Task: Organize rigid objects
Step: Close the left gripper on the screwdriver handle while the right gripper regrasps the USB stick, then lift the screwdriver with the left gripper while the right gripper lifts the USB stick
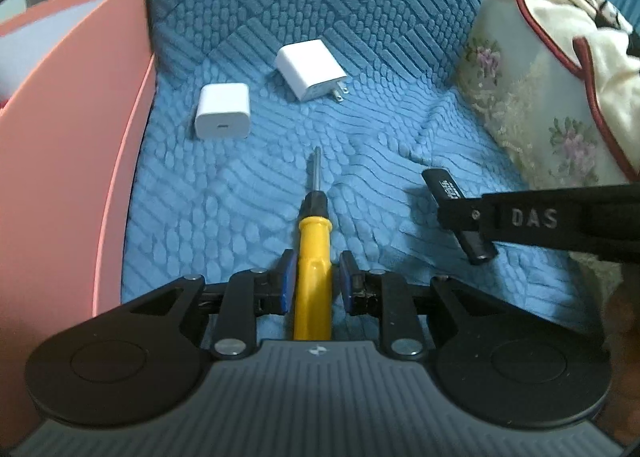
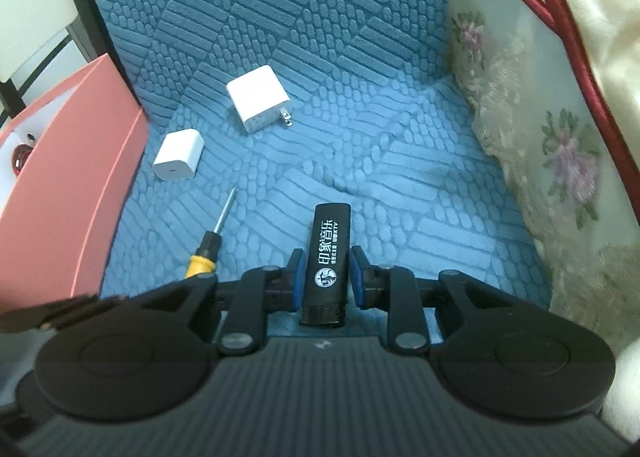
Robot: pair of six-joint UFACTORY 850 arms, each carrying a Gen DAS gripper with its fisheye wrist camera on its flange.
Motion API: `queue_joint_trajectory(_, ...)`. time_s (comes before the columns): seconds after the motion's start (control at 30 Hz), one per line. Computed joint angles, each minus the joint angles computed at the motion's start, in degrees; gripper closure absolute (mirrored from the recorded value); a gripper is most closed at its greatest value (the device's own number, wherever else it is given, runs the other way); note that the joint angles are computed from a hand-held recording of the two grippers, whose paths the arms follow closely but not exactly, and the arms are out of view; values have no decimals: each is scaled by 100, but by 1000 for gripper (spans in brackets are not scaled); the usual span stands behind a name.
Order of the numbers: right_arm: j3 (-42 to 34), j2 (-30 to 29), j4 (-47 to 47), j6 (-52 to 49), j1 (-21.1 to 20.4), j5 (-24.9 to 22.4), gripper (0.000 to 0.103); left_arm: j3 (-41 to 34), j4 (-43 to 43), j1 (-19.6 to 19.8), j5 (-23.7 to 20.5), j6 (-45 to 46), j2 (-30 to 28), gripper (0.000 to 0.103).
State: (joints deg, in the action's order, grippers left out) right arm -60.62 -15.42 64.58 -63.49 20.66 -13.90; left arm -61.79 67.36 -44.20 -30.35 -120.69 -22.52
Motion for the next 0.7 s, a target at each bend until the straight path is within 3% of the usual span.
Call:
queue_joint_trajectory(0.33, 69, 65, -209, 299, -55, -276, 76, -226, -592, 46, -290, 471, -115, 82)
queue_joint_trajectory(0.63, 173, 302, -352, 246, -167, -672, 78, -311, -910, -111, -641, 335, 89, 82)
queue_joint_trajectory(0.7, 169, 363, -434, 282, -192, -736, 91, -340, -957, -156, -732, 323, 132, 82)
